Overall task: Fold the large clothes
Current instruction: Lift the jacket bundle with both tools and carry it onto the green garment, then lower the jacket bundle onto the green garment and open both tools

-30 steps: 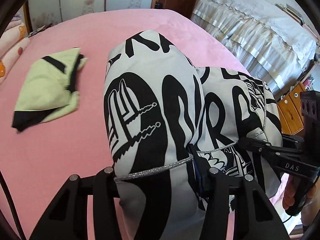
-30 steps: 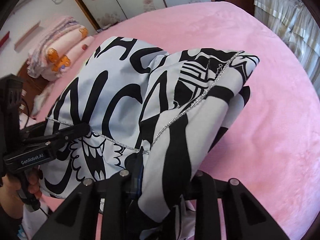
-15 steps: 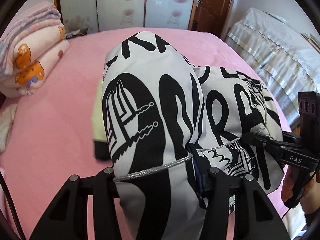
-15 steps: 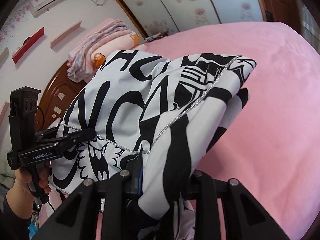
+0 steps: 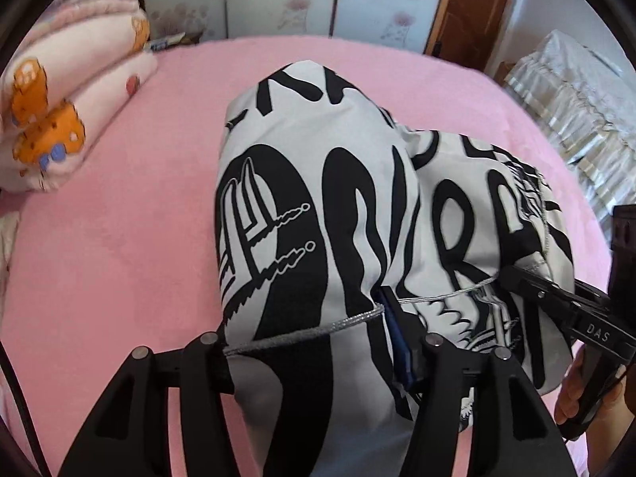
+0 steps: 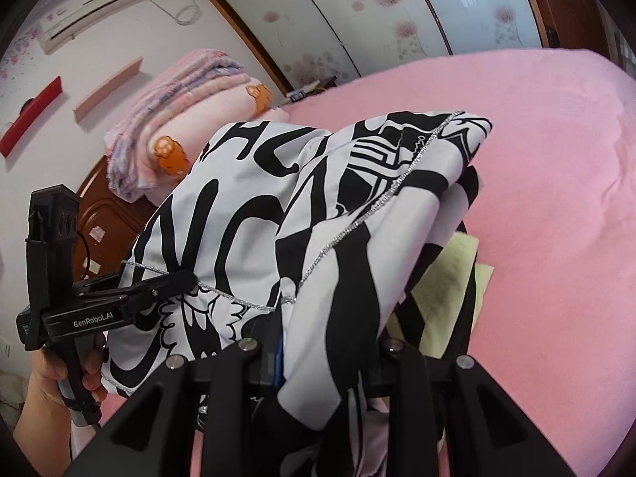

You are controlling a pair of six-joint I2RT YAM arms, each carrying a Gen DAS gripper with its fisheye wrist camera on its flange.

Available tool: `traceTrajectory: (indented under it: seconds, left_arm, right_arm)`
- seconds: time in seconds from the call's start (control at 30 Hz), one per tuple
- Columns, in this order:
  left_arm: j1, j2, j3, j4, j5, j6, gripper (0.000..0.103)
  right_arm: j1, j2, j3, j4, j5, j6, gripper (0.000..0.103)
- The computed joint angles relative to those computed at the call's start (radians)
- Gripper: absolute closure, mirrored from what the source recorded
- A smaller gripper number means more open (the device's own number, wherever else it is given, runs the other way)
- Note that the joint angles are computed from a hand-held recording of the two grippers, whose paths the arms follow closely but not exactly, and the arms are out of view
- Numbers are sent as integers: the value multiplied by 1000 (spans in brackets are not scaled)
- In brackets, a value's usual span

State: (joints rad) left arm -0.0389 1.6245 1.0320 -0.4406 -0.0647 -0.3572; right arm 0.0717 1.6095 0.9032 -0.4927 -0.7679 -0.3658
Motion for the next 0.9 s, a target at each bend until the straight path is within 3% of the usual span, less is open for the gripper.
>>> traceTrajectory:
  seconds: [0.03,0.07,0.1,0.13,0.17,0.27,0.47,0.57,0.63,0.7,0.8,0.9]
  left_arm:
    - [5,76,-3,43,-20,-2,30]
    - [2,155,2,70,-65,-17,22]
    - [2,204,-5,105,-100,-33,5]
    - [6,228,-46,178,-153,-52,0]
    - [21,219,-86,238,-133,-48,0]
    - [65,159,-165,319,-87,-49,0]
    - [61,-95,-285,309,-241,-38,3]
    - [84,-206,-347,322,-194,-84,30]
    - [60,-222,-363,294,-181,-111,62]
    - [8,-210,-384,282,-209,-117,76]
    - [-131,-135,-395,246,-330,-179,83]
    - [-183,-59,-395,250,-418,-224,81]
  right_arm:
    - [18,48,-12,64,48,8,76]
    - [31,108,-14,109,102,9,70]
    - [39,145,-22,159,133,25,58]
    - [36,176,-32,204,160,26,51]
    - [26,202,-35,218,159,8,41]
    - [-19,190,-30,155,119,-57,33]
    - [-121,0,-50,75,95,-141,33]
    - [-184,-123,-110,58,45,-181,33]
    - [-137,-199,-158,78,77,-169,39]
    - [-72,-260,-212,101,135,-161,64]
    - [-5,-277,-275,131,233,-146,78]
    - [38,-251,-352,262,373,-125,78]
